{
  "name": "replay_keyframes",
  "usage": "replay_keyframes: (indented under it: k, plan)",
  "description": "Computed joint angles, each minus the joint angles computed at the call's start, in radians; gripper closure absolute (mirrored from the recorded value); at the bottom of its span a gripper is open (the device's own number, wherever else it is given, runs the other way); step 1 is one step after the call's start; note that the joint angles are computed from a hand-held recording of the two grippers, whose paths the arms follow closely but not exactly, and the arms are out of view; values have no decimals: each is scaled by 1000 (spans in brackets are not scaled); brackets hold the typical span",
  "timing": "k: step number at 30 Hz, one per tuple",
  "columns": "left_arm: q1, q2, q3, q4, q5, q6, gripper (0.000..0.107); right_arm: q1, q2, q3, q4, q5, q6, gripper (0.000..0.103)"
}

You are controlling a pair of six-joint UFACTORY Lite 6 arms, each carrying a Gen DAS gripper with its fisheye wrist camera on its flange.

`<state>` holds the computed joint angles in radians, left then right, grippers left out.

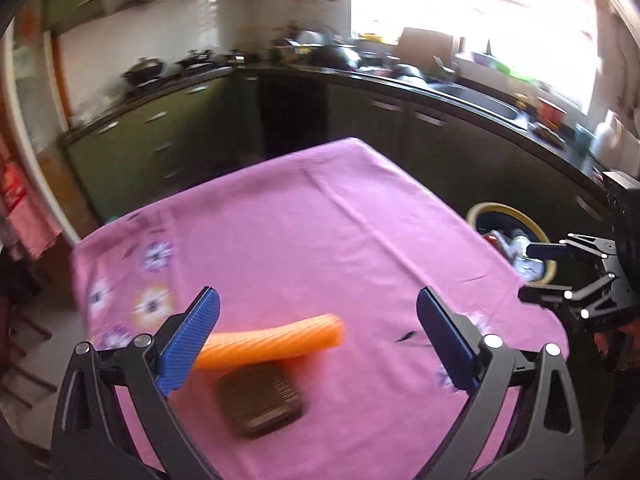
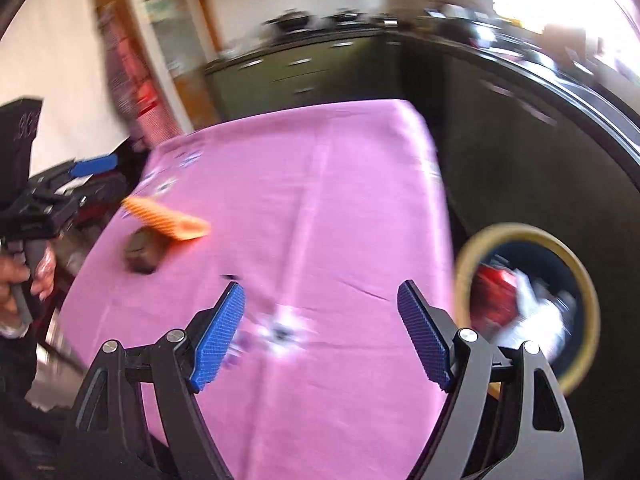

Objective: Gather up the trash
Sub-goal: 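Grasp the orange foam net sleeve with the right gripper, then carry the orange foam sleeve over the bin and open the right gripper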

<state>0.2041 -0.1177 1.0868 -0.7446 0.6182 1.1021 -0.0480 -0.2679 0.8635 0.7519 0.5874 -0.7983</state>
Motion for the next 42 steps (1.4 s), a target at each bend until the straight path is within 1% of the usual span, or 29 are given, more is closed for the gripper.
replay_keyframes:
  k: [3, 6, 8, 11, 14, 17, 18, 20, 24, 25, 26, 28, 30, 31, 33, 37, 40, 42]
  plan:
    - [180, 2, 10, -61, 59, 101, 11, 219, 161, 139, -14, -59, 19, 25]
    - [320, 26, 32, -105, 97, 171, 11, 351, 332, 305, 16, -78, -34, 25]
    - [395, 58, 57, -123, 125, 198, 11, 420, 443, 424, -32, -78, -20, 26]
    - [468, 96, 80, -139, 157, 225, 11, 509, 598, 593, -157, -62, 29, 31]
    - [502, 118, 87, -148, 174, 246, 11, 548, 731, 742, -251, -19, 93, 36]
    - [508, 136, 90, -150, 181, 250, 11, 571, 839, 855, -329, 2, 165, 39]
    - [509, 137, 86, -151, 183, 251, 11, 570, 866, 886, -338, 12, 172, 44]
    - [502, 143, 84, -149, 183, 251, 11, 562, 900, 926, -348, 32, 176, 49]
    - [487, 145, 74, -149, 177, 256, 11, 558, 990, 1044, -384, 77, 207, 50]
    - [483, 145, 73, -147, 177, 254, 11, 557, 1008, 1069, -387, 88, 210, 53]
    - [480, 142, 69, -148, 175, 254, 11, 560, 1049, 1128, -396, 106, 221, 63]
    - [474, 140, 66, -144, 173, 248, 11, 560, 1085, 1176, -397, 133, 228, 72]
    - [469, 141, 66, -142, 173, 243, 11, 555, 1075, 1159, -378, 129, 215, 84]
    - [467, 140, 64, -141, 171, 242, 11, 549, 1065, 1143, -361, 128, 206, 87]
    - [461, 138, 60, -137, 170, 238, 11, 541, 1026, 1089, -340, 102, 195, 88]
    - [447, 126, 50, -137, 168, 241, 11, 494, 885, 908, -226, 37, 120, 88]
    - [432, 119, 39, -142, 167, 242, 11, 425, 721, 714, -116, -20, 43, 88]
    - [420, 108, 25, -144, 165, 242, 11, 367, 605, 585, -72, -51, 12, 88]
